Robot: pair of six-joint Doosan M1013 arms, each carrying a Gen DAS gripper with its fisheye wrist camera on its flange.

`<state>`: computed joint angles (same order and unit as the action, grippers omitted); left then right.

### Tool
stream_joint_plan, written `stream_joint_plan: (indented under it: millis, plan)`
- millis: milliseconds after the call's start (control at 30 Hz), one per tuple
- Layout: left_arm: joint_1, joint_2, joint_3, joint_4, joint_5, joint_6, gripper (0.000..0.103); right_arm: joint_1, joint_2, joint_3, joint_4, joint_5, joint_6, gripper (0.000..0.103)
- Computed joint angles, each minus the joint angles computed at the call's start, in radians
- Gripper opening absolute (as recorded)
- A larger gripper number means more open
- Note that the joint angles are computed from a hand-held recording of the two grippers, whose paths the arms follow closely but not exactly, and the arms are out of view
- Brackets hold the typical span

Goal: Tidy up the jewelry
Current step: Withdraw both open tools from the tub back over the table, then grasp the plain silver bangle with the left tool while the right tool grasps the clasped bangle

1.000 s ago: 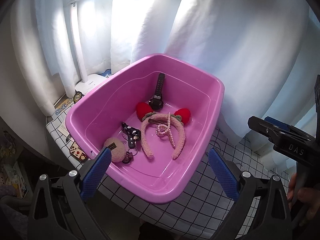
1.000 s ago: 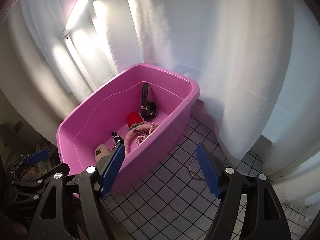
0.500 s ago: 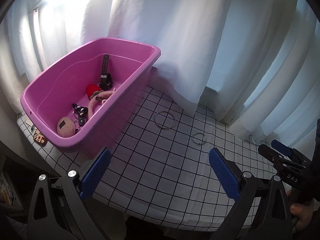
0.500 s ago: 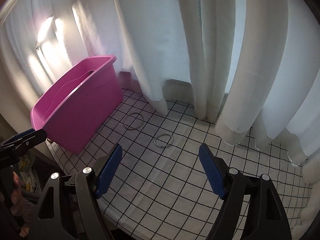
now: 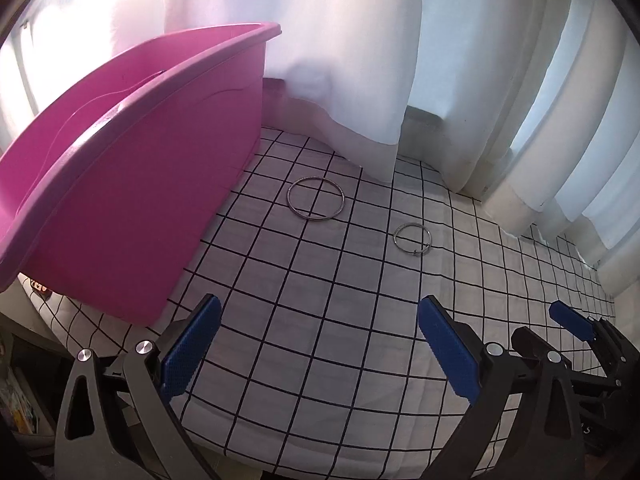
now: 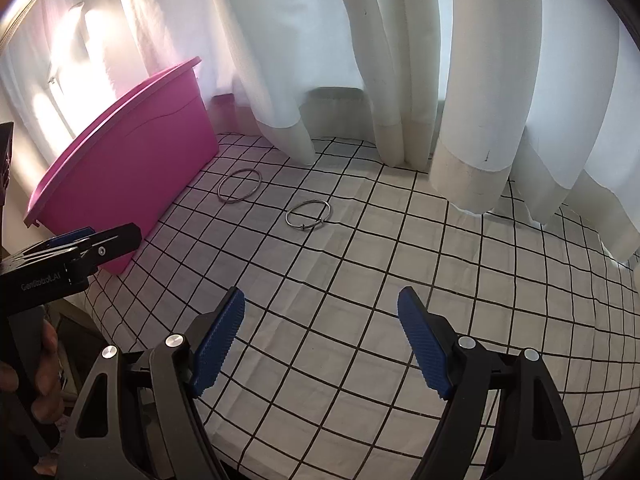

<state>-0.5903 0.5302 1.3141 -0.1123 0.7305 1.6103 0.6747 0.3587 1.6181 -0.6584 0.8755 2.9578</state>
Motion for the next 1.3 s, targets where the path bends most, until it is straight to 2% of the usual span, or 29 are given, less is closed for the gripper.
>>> stream_joint_plan:
  millis: [400, 633, 1100, 1300]
  plan:
    - [0.007, 0.136, -0.102, 0.037, -0.033, -0.022, 0.097, -0.058, 0.111, -0.056, -0.054, -0.014, 0.062, 0.075]
    - [0.006, 0.194, -0.161, 0.038, -0.039, -0.027, 0.097, -0.076, 0.174, -0.113, -0.091, 0.032, -0.008, 0.075]
    - [0.013, 0.264, -0.262, 0.032, 0.033, -0.013, 0.097, -0.095, 0.220, -0.161, -0.072, 0.039, -0.074, 0.075]
    - [0.005, 0.286, -0.297, 0.062, 0.041, -0.011, 0.097, -0.107, 0.225, -0.170, -0.062, 0.039, -0.083, 0.077]
